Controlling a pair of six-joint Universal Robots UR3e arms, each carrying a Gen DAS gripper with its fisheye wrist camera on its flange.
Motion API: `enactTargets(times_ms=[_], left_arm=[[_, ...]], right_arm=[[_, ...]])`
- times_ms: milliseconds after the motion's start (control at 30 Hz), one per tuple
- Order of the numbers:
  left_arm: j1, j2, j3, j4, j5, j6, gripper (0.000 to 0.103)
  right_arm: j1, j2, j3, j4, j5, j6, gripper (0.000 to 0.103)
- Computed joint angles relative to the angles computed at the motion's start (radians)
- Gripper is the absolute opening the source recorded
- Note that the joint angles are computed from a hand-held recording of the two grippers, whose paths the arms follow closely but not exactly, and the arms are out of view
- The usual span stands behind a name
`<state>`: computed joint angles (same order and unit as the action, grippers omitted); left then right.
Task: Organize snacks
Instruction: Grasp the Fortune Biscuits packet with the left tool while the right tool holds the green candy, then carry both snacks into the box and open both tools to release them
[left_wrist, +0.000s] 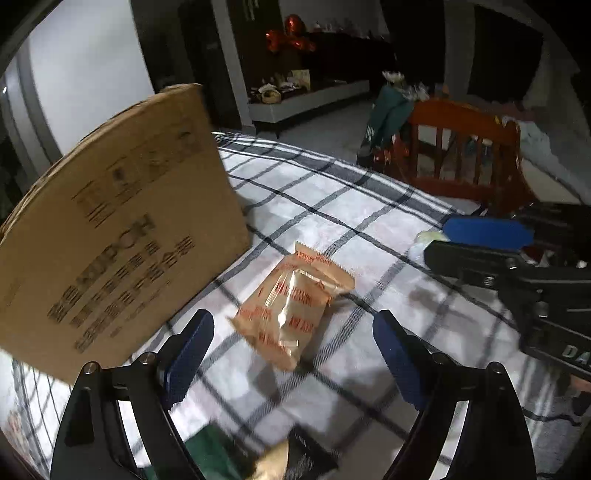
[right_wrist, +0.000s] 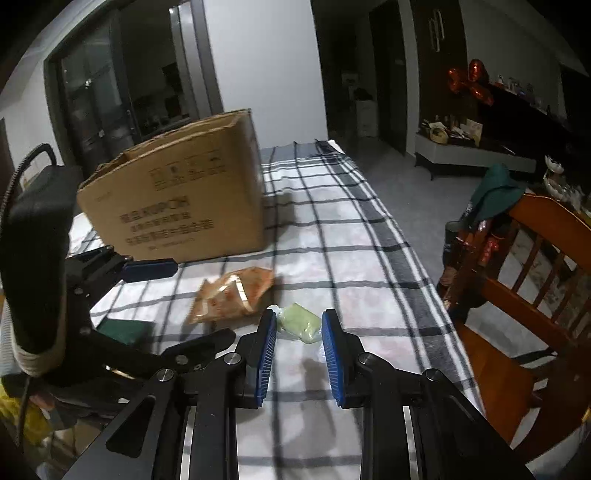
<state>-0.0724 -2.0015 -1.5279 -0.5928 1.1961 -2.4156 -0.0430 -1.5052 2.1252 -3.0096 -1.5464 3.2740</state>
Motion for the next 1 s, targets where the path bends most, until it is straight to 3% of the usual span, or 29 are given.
enactTargets(times_ms=[267, 400, 533, 1000], left_arm=[[-0.073, -0.137, 0.130, 0.031, 0.107, -0.065, 0.080], [-0.077, -0.154, 0.153, 0.017, 0.114, -0.093, 0.062], [-0.067, -0.136, 0.111, 0.054, 0.101, -0.110, 0.051], [0.047, 0.093, -0.075, 0.077, -0.015, -0.152, 0.044]], right_arm=[[-0.052, 0.042, -0.003, -0.009, 0.030, 0.003, 0.027], [-0.051, 0.049, -0.006, -0.009, 0.029, -0.001, 0.027], [-0.055, 0.043, -0.002, -0.009, 0.036, -0.001, 0.027], [-0.015, -0.001, -0.035, 0.002, 0.065, 0.004, 0.027]])
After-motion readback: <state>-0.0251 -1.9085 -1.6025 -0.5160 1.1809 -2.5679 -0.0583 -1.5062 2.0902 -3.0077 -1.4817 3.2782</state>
